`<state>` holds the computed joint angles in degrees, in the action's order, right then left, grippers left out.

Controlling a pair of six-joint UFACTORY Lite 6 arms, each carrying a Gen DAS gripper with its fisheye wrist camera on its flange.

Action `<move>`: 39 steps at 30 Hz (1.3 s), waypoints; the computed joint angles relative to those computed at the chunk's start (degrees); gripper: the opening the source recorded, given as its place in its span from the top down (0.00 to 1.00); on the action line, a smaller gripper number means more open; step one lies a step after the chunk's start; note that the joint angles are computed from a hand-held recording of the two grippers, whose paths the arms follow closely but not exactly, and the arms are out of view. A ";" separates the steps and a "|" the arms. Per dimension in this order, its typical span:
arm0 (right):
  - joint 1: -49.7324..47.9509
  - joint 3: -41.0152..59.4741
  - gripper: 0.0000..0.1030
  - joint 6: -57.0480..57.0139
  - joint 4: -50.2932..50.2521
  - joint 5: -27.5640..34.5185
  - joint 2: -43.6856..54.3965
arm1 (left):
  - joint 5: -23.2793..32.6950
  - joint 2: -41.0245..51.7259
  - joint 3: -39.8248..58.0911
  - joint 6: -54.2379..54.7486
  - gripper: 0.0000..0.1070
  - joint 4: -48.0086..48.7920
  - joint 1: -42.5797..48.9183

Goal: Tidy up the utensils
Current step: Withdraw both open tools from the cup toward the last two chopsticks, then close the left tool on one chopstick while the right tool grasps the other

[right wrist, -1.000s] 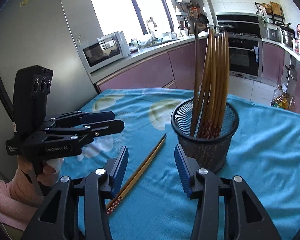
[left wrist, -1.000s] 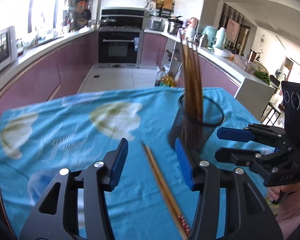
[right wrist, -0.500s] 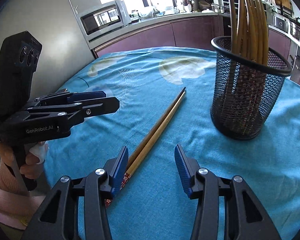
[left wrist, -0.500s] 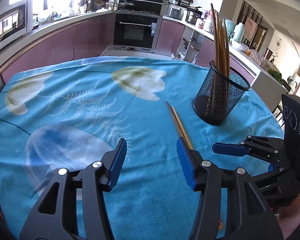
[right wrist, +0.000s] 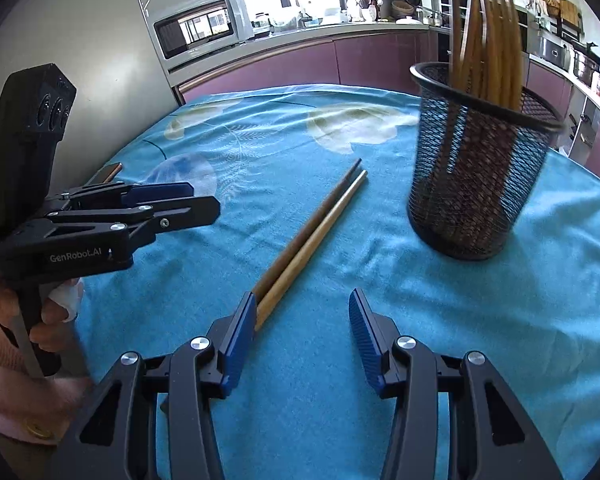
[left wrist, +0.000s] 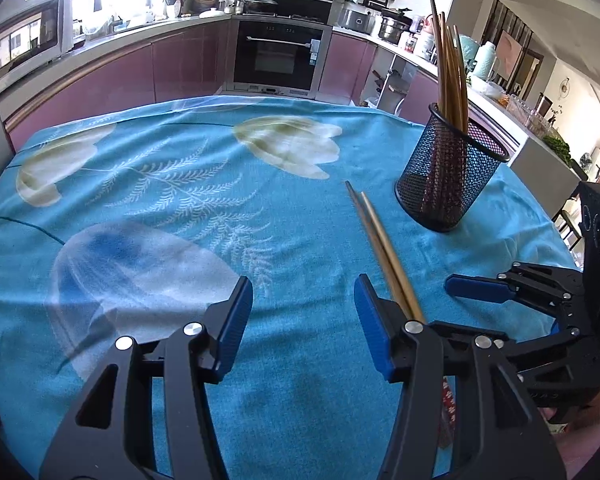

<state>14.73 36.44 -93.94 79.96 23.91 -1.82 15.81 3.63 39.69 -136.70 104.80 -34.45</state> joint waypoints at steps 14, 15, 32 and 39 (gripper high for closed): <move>0.30 2.24 0.56 3.39 -1.28 2.65 1.96 | 0.94 0.37 -0.09 2.81 0.50 -3.79 -1.93; 1.74 2.87 0.56 3.39 -1.28 0.78 2.47 | 1.21 0.33 -0.05 3.90 0.49 -4.80 -1.88; 1.73 9.03 0.68 13.05 -14.10 -0.76 6.89 | 0.08 3.65 2.28 3.97 0.48 -2.73 -2.45; -0.75 12.15 0.71 16.35 -17.65 -0.27 9.09 | -2.27 6.65 5.75 6.84 0.48 -2.80 -3.34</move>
<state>13.97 48.59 -77.59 62.31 23.64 7.27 13.55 10.28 45.44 -129.85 102.00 -37.79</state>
